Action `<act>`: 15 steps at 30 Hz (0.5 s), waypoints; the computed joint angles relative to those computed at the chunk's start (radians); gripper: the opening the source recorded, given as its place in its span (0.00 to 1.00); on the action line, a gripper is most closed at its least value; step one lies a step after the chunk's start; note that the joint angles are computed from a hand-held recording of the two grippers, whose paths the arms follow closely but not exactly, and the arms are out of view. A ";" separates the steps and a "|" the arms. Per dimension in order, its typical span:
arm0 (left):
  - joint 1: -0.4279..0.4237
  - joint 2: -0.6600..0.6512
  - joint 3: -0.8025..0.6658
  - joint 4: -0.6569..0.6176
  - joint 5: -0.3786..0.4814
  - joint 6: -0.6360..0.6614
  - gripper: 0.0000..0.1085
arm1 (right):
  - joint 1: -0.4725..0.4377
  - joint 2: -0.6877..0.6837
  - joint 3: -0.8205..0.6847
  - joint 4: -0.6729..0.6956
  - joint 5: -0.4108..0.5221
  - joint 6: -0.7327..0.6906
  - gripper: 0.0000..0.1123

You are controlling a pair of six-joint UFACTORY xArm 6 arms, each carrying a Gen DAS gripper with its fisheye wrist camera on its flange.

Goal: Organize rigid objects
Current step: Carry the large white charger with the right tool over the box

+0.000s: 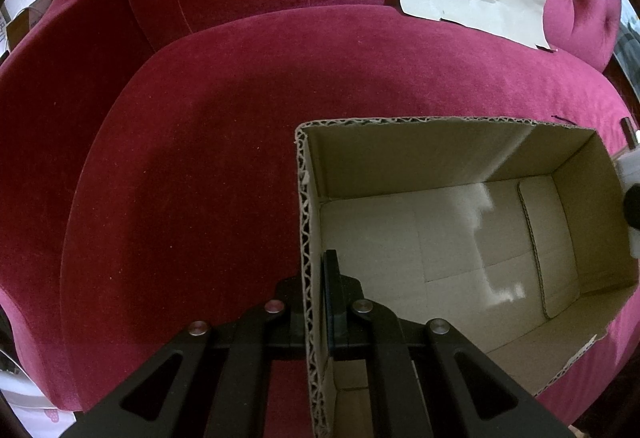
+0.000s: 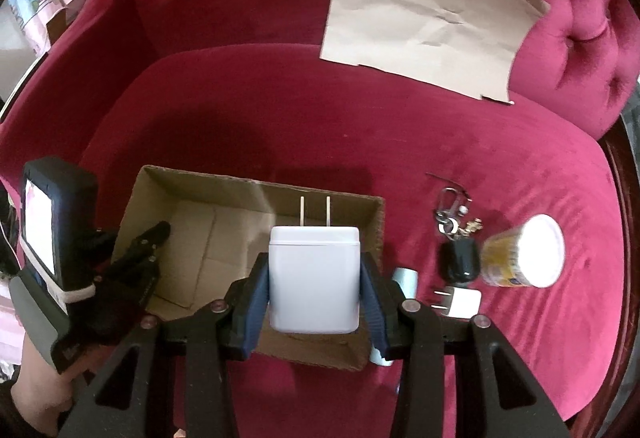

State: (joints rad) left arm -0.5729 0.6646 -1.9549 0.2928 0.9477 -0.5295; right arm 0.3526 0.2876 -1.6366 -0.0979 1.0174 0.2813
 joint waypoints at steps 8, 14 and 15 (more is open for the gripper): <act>0.001 0.003 -0.003 -0.003 -0.001 -0.001 0.04 | 0.018 0.045 -0.021 0.045 -0.032 -0.025 0.41; 0.000 0.003 -0.002 0.000 -0.002 -0.001 0.04 | 0.024 0.070 -0.021 0.076 -0.060 -0.034 0.41; 0.000 0.002 -0.001 0.002 -0.003 -0.001 0.04 | 0.025 0.072 -0.019 0.085 -0.068 -0.036 0.41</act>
State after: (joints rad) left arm -0.5726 0.6665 -1.9555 0.2947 0.9442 -0.5306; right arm 0.3772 0.3601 -1.6559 -0.0132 0.9498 0.2449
